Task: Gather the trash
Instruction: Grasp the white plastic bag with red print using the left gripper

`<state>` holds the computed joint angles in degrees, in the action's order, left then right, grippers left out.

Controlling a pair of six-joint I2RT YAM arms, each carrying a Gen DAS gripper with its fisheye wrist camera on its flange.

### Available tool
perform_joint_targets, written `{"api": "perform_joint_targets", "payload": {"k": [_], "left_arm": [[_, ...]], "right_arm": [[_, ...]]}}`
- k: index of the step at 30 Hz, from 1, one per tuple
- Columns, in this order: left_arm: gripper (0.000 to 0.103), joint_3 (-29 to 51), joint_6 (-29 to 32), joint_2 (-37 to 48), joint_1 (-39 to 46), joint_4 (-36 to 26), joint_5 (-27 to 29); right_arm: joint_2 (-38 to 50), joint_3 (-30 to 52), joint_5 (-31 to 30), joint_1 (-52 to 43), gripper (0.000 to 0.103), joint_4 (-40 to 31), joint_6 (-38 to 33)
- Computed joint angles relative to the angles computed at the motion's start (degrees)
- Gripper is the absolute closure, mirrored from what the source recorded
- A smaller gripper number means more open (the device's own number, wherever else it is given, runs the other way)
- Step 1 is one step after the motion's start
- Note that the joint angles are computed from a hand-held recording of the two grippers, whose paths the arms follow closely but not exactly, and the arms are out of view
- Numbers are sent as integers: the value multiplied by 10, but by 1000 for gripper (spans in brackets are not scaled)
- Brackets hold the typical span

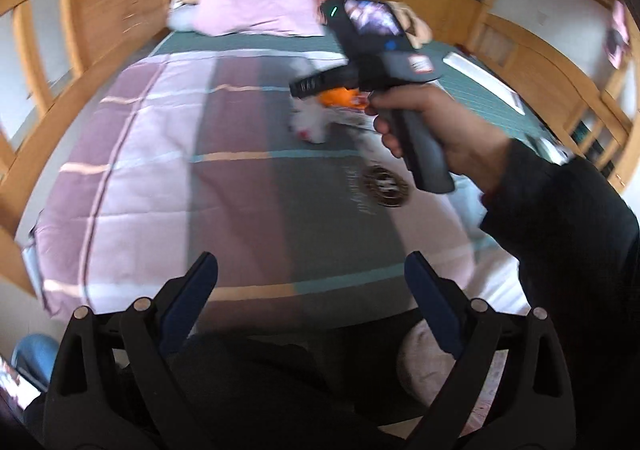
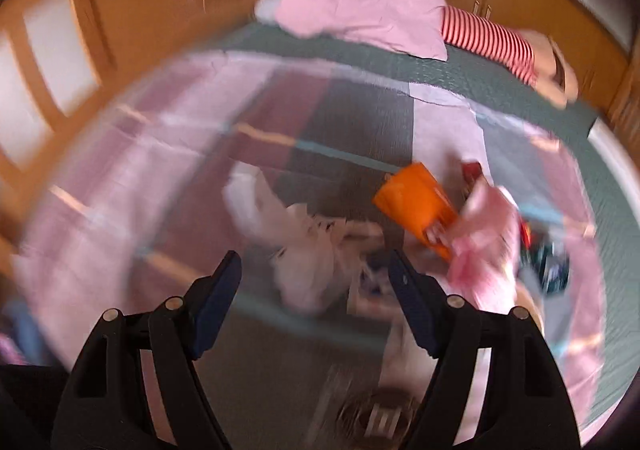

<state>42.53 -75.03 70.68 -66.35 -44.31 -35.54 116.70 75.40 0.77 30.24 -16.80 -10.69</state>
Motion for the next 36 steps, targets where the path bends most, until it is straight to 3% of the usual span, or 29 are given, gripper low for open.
{"api": "perform_joint_targets", "payload": {"k": [2,3,5,6,8,12,14,17,21,26,28,30,36], "left_arm": [[9,-16,-25,-22,-4,-18,-2],[9,-24,-38,-32,-6,-28,-3],[9,-32,-65,-46,-14,-52,-6],[9,-41,-71,-57,-9,-54,-5],[9,-63,-78,-86,6,-52,-3],[9,-102,-79,-141,48,-41,10],[9,-115,-91,-165,57,-41,12],[9,-127,-99,-179,66,-39,14],[9,-136,-103,-178,75,-34,24],[9,-137,-64,-154,106,3,43],[9,-138,-19,-132,138,50,58],[9,-136,20,-98,169,102,73],[9,-99,145,80,279,293,146]], "right_arm": [[41,32,6,9,50,-14,5],[59,50,-3,11,70,-30,3],[65,54,-23,7,80,-33,5],[54,49,-64,-3,83,-43,20],[31,38,-187,-30,85,-70,50],[13,12,-519,-96,85,-152,62],[23,-4,-597,-111,85,-184,47],[57,-15,-600,-120,84,-231,13],[67,-58,-522,-136,83,-221,1],[21,-97,-456,-204,65,-217,-15],[-5,-102,-448,-242,50,-242,-44],[-22,-108,-439,-276,43,-247,-62],[-102,-113,-398,-370,43,-243,-76]]}}
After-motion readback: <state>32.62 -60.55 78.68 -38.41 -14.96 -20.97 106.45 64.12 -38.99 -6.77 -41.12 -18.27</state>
